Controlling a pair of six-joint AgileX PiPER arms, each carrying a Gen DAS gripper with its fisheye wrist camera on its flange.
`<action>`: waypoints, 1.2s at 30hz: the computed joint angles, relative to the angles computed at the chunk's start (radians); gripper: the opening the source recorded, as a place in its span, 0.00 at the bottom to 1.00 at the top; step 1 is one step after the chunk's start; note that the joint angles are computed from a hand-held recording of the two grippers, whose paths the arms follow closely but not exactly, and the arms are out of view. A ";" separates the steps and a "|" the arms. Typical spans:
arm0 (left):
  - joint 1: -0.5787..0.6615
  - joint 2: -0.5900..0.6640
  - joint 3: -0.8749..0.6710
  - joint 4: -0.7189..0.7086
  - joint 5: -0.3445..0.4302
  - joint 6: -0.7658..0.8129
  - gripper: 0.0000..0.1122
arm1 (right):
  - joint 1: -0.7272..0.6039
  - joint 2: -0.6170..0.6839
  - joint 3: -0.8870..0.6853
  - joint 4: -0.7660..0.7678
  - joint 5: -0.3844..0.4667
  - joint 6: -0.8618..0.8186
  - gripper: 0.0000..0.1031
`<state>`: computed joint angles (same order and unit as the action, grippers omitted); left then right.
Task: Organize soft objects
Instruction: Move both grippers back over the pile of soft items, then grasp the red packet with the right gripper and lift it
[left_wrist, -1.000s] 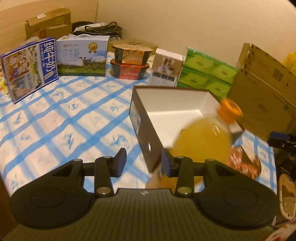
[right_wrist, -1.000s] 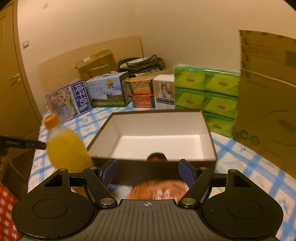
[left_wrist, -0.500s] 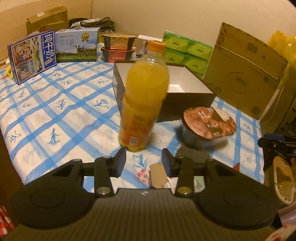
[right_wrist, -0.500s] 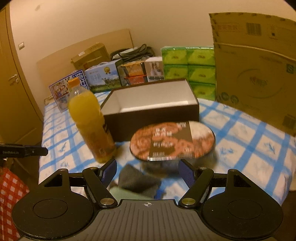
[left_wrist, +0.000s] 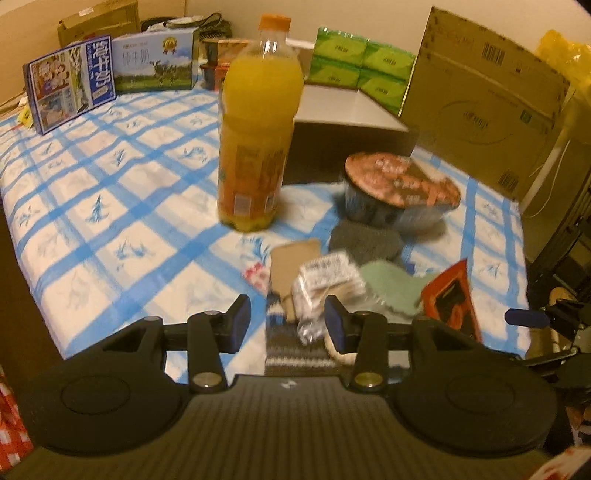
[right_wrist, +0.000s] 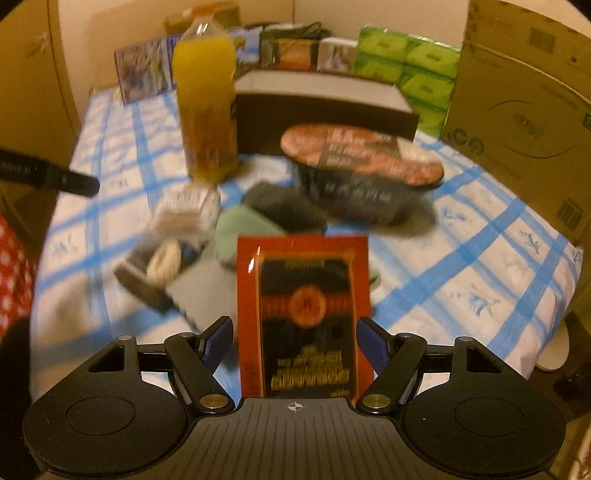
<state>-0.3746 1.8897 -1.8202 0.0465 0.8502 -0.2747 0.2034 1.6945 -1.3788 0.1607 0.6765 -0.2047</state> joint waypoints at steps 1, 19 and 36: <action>-0.003 -0.002 0.013 0.006 -0.002 -0.008 0.36 | 0.015 0.005 0.012 -0.027 -0.006 0.015 0.71; -0.035 0.035 0.102 -0.041 -0.019 -0.011 0.36 | 0.195 0.128 0.099 -0.672 -0.121 0.546 0.71; -0.063 0.076 0.064 -0.067 -0.015 0.009 0.35 | -0.023 0.001 0.070 -0.149 -0.156 0.236 0.13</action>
<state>-0.4375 1.9654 -1.7564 -0.0207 0.8355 -0.2657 0.1805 1.6956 -1.3083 0.0117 0.5202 0.0314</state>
